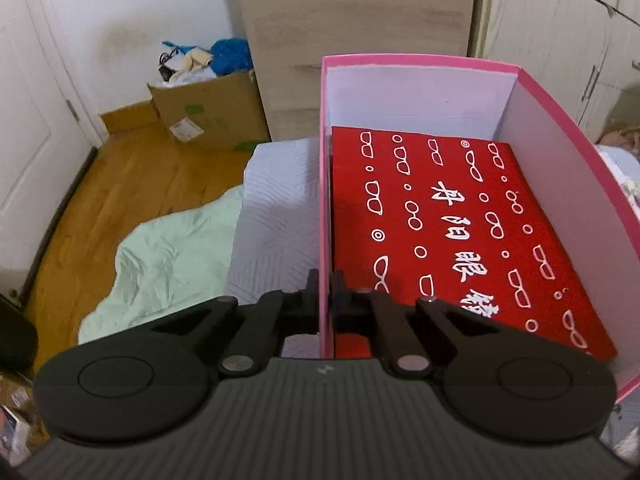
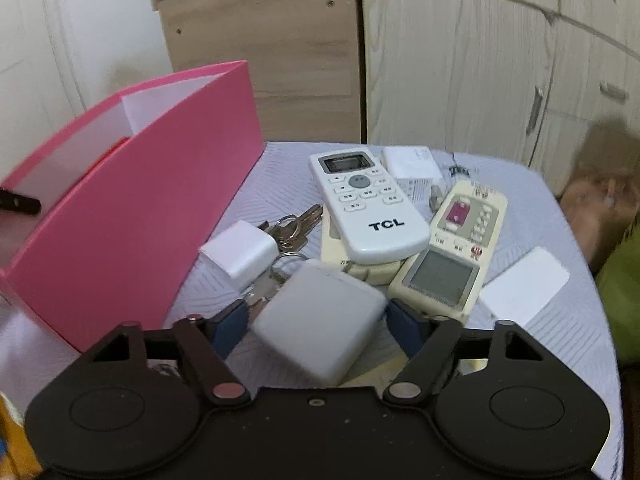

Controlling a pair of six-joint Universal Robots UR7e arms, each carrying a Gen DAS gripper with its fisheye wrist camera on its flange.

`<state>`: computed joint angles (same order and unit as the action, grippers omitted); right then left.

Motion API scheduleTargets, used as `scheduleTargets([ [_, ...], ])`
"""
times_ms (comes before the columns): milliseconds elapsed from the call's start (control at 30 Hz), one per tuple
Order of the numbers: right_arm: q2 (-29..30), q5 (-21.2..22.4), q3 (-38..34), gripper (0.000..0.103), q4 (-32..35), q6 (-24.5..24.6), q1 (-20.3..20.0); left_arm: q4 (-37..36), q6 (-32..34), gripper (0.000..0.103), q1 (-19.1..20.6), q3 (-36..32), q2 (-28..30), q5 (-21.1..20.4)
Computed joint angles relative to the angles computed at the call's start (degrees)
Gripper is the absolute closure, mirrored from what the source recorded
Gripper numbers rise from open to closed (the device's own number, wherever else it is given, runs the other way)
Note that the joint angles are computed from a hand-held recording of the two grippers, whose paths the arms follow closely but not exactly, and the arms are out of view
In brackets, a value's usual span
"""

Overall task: Organize rigid objects
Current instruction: 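Clamp the pink box wall with the left tool while the right tool approaches the white charger, then grasp the large white square charger with the right tool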

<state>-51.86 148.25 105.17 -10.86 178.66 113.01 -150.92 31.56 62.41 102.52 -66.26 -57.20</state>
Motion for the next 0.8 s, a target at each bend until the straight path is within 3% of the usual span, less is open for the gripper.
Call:
scheduleTargets([
  [100, -1.50, -1.51, 2.51, 0.025, -3.63, -2.17, -0.31, -2.48, 1.21, 0.098, 0.13, 1.13, 0.13, -0.08],
  [233, -2.68, -3.32, 3.34, 0.025, -3.07, -1.25, -0.83, -5.34, 3.49, 0.099, 0.04, 2.69, -0.46, -0.84],
  [367, -3.06, -5.23, 3.33, 0.023, -1.86, -0.17, -1.70, 1.20, 1.44, 0.099, 0.76, 0.82, -1.56, -3.96],
  [500, -1.44, -3.66, 1.64, 0.022, 0.05, 0.80, -1.68, -1.55, 2.84, 0.099, 0.75, 1.76, -1.41, -3.88],
  [800, -5.28, -9.34, 5.31, 0.025, -2.11, 7.31, -2.91, -0.14, 2.82, 0.099, 1.78, 1.18, -2.14, -6.09],
])
